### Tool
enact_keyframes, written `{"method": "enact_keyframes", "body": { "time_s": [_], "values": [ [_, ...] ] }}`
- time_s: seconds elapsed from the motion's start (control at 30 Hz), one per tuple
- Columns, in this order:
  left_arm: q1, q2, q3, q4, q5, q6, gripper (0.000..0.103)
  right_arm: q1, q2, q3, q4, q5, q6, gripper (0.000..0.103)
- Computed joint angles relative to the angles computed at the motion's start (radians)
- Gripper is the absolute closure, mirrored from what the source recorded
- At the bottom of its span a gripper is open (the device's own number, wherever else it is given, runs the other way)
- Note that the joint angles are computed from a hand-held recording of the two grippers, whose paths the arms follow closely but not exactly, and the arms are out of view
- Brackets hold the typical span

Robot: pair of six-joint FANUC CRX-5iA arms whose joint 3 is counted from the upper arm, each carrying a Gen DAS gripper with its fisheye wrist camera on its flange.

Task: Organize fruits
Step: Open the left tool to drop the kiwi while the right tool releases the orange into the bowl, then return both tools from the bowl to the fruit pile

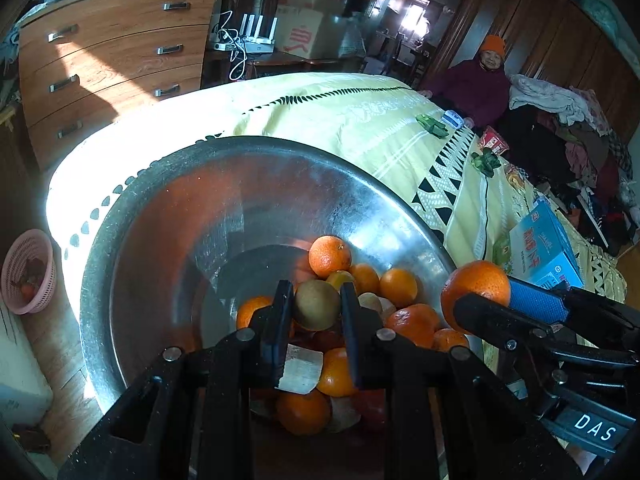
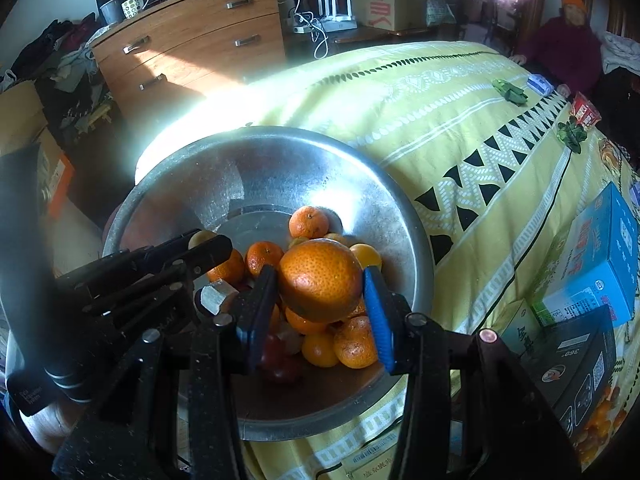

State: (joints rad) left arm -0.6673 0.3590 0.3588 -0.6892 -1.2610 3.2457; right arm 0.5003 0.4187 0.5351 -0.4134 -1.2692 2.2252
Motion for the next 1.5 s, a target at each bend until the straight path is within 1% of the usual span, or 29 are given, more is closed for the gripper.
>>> {"method": "enact_keyframes", "body": {
  "time_s": [0.1,0.17,0.23,0.27,0.3,0.33,0.43,0.53,0.57,0.63,0.7,0.77,0.83,0.9,0.93,0.97,1.0,1.07,1.13,1.2,1.23,1.27,1.3,1.4,1.47,1.5],
  "values": [
    [0.007,0.003,-0.003,0.012,0.005,-0.004,0.079,0.000,0.013,0.014,-0.002,-0.013,-0.010,0.058],
    [0.010,0.006,-0.001,0.019,0.004,-0.004,0.072,0.002,0.023,0.023,0.003,-0.021,-0.020,0.057],
    [0.007,0.009,0.003,0.015,-0.006,0.004,0.054,0.002,0.035,0.038,0.004,-0.038,-0.027,0.057],
    [0.005,0.007,0.003,0.011,-0.011,0.010,0.050,0.002,0.037,0.040,0.003,-0.041,-0.029,0.057],
    [0.002,0.008,0.006,0.005,-0.020,0.018,0.042,0.002,0.037,0.039,0.007,-0.038,-0.033,0.057],
    [-0.002,0.006,0.007,-0.004,-0.026,0.024,0.038,0.003,0.038,0.039,0.012,-0.037,-0.040,0.057],
    [-0.006,0.008,0.015,-0.009,-0.041,0.028,0.035,-0.002,0.034,0.041,0.001,-0.035,-0.039,0.057],
    [-0.010,0.006,0.019,-0.015,-0.046,0.034,0.032,-0.010,0.026,0.042,-0.006,-0.029,-0.037,0.048],
    [-0.014,0.008,0.025,-0.023,-0.052,0.040,0.031,-0.018,0.016,0.036,-0.015,-0.017,-0.035,0.047],
    [-0.026,0.012,0.041,-0.045,-0.068,0.047,0.026,-0.049,0.007,0.046,-0.063,-0.021,-0.030,0.047],
    [-0.037,0.016,0.056,-0.067,-0.080,0.049,0.025,-0.097,-0.002,0.063,-0.135,-0.033,-0.027,0.047],
    [-0.051,0.022,0.079,-0.091,-0.099,0.049,0.025,-0.152,-0.025,0.058,-0.190,-0.011,-0.028,0.042],
    [-0.075,0.032,0.113,-0.135,-0.120,0.048,0.025,-0.223,-0.045,0.059,-0.260,0.012,-0.036,0.042],
    [-0.100,0.043,0.149,-0.177,-0.126,0.029,0.025,-0.310,-0.089,0.017,-0.324,0.091,-0.015,0.041],
    [-0.110,0.053,0.174,-0.195,-0.127,0.005,0.025,-0.353,-0.106,-0.010,-0.325,0.148,-0.017,0.034],
    [-0.123,0.064,0.198,-0.213,-0.121,-0.023,0.025,-0.387,-0.103,-0.018,-0.304,0.191,-0.046,0.026],
    [-0.131,0.078,0.226,-0.224,-0.115,-0.053,0.025,-0.413,-0.087,-0.011,-0.270,0.217,-0.085,0.025],
    [-0.144,0.106,0.281,-0.232,-0.093,-0.107,0.024,-0.449,-0.017,0.021,-0.115,0.255,-0.215,0.025],
    [-0.148,0.139,0.337,-0.219,-0.065,-0.157,0.024,-0.473,0.097,0.098,0.044,0.221,-0.352,0.025],
    [-0.153,0.176,0.397,-0.203,-0.045,-0.208,0.023,-0.480,0.224,0.217,0.166,0.141,-0.420,0.027],
    [-0.157,0.198,0.432,-0.196,-0.046,-0.233,0.023,-0.486,0.271,0.264,0.198,0.104,-0.438,0.034],
    [-0.162,0.219,0.465,-0.188,-0.040,-0.259,0.023,-0.494,0.292,0.287,0.206,0.081,-0.451,0.035],
    [-0.168,0.239,0.497,-0.183,-0.039,-0.287,0.023,-0.506,0.280,0.276,0.180,0.081,-0.432,0.035],
    [-0.189,0.310,0.606,-0.165,-0.038,-0.356,0.022,-0.533,0.161,0.136,0.057,0.129,-0.264,0.035],
    [-0.199,0.365,0.688,-0.147,-0.041,-0.399,0.020,-0.541,0.082,0.033,0.006,0.156,-0.164,0.028],
    [-0.201,0.398,0.738,-0.131,-0.045,-0.429,0.020,-0.545,0.045,-0.020,-0.010,0.177,-0.122,0.026]
  ]
}}
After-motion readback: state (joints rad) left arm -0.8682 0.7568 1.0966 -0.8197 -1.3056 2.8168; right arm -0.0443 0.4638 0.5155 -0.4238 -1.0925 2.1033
